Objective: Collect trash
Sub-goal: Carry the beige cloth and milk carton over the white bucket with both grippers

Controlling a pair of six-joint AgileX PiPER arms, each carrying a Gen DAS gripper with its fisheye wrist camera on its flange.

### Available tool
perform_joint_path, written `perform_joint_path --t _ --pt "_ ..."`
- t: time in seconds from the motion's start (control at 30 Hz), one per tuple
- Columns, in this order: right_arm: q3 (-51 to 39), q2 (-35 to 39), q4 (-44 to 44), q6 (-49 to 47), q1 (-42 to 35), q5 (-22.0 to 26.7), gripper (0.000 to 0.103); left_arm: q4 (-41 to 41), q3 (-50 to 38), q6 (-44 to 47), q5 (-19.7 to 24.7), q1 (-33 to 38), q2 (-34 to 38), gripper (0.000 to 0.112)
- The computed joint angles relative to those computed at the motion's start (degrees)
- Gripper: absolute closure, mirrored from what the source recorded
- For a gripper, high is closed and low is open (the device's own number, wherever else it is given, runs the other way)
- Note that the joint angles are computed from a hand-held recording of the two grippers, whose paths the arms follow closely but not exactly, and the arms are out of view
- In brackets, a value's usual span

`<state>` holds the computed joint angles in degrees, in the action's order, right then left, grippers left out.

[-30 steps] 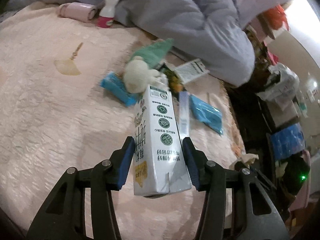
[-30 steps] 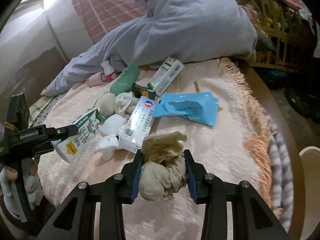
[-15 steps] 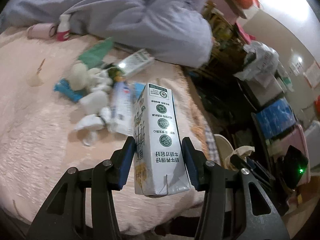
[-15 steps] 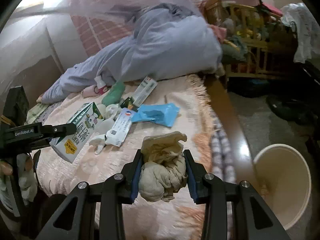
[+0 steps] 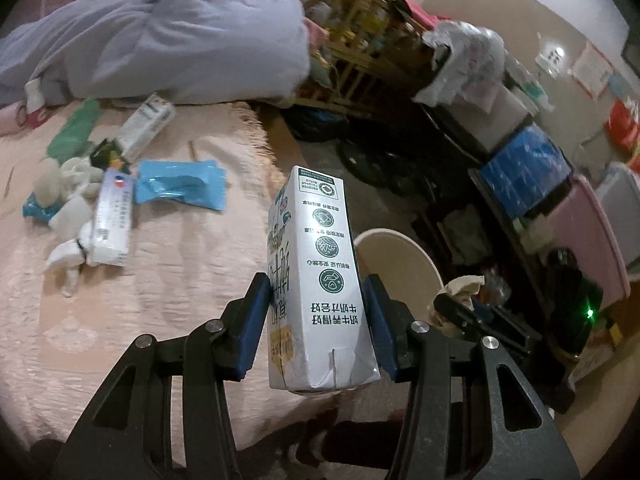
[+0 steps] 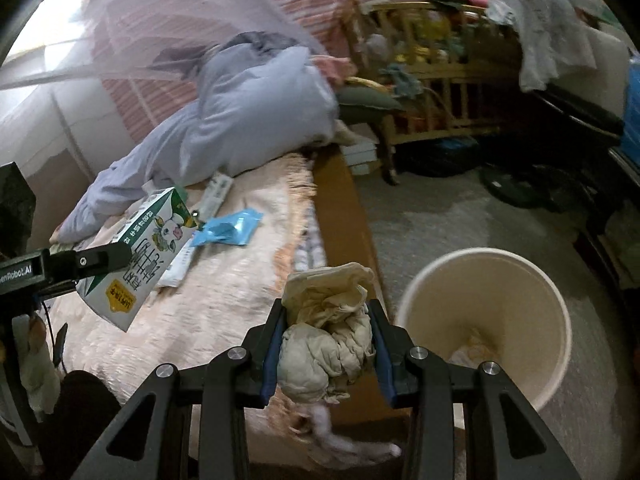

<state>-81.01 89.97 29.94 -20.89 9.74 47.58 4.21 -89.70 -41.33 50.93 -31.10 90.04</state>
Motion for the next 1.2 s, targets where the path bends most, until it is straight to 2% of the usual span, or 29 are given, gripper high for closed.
perform_joint_path --t 0.2,0.5,0.9,1.03,1.2 --pt "3.1 -2.6 3.1 -5.0 -6.0 1.6 0.066 6.0 -5.8 -3.5 3.1 -5.5 4.1 0.066" --pt "2.9 -2.3 3.0 -5.9 -10.0 3.7 0.066 6.1 -8.6 -2.9 2.3 -6.4 7.8 0.066" --pt "-1.0 4.2 0.5 2.5 -6.5 1.6 0.066 -4.8 -12.4 11.7 -0.5 0.4 13.8 0.066" --pt "-5.2 8.6 -0.6 5.4 -5.1 1.0 0.066 -8.1 -15.7 17.3 -0.3 3.5 17.3 0.066" --pt "-14.3 16.7 -0.7 5.9 -4.1 3.1 0.066 -10.9 -22.8 23.2 0.7 6.4 24.5 0.066"
